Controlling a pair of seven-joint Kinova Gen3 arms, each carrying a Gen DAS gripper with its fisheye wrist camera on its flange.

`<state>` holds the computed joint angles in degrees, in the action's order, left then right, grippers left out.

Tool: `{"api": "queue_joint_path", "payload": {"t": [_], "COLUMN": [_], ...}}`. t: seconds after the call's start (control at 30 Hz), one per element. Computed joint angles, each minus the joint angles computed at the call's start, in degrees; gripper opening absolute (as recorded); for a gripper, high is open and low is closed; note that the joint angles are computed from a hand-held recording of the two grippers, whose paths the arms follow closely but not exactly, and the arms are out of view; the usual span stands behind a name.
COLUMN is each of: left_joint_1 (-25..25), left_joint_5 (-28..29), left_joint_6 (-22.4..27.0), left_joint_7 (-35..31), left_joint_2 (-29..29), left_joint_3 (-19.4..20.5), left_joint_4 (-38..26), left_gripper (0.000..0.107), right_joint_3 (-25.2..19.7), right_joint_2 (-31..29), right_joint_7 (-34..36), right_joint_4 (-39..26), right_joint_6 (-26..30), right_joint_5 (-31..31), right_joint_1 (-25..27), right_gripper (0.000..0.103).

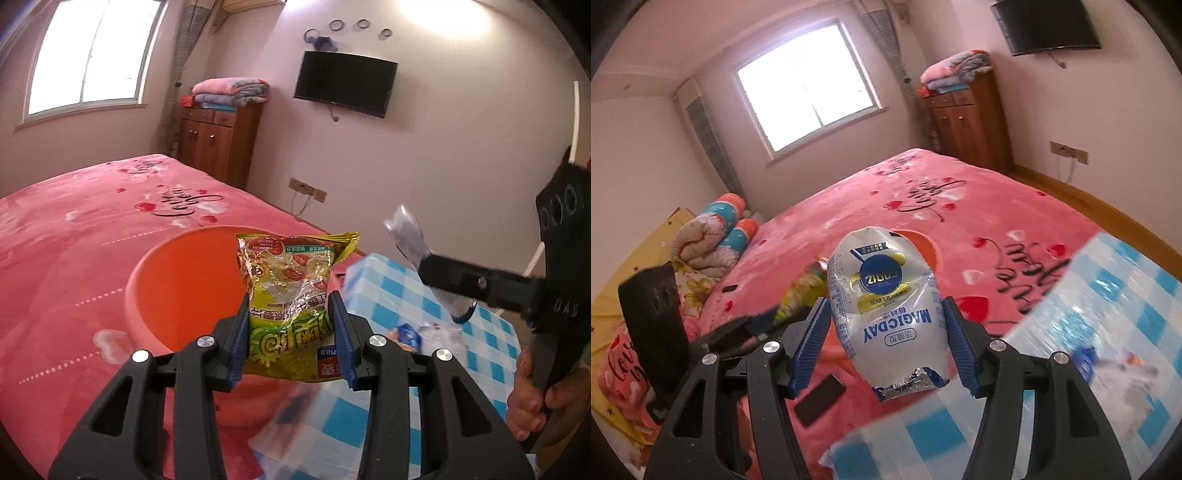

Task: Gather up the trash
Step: 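Carry the yellow bag and white bag over the orange bucket and open both tools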

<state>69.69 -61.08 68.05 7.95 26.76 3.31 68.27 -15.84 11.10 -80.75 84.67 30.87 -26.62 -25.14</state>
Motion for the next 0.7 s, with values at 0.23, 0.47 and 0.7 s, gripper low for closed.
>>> {"api": "queue_joint_path", "payload": {"t": [0.23,0.47,0.7], "left_joint_1": [-2.64,-2.88,0.92], "left_joint_5": [2.17,4.84,0.81], "left_joint_6": [-0.25,3.39,7.87], "left_joint_7": [-0.98,-3.47,-2.90], "left_joint_2": [-0.30,1.94,3.09], "left_joint_3": [0.11,-0.80,-2.07], "left_joint_4": [0.84,-1.84,-2.61], "left_gripper": [0.042,0.058,0.080], "right_joint_3": [0.50,-2.98,-1.99], "right_joint_2": [6.27,9.99,4.25], "right_joint_7": [-4.14,-1.44,-3.21], "right_joint_4": [-7.97,-8.80,0.23], "right_joint_6": [2.66,1.00,-6.82], "right_joint_5": [4.73,-0.61,-1.77], "right_joint_1": [-3.34,0.48,1.50], "right_gripper": [0.062,0.078,0.088]}}
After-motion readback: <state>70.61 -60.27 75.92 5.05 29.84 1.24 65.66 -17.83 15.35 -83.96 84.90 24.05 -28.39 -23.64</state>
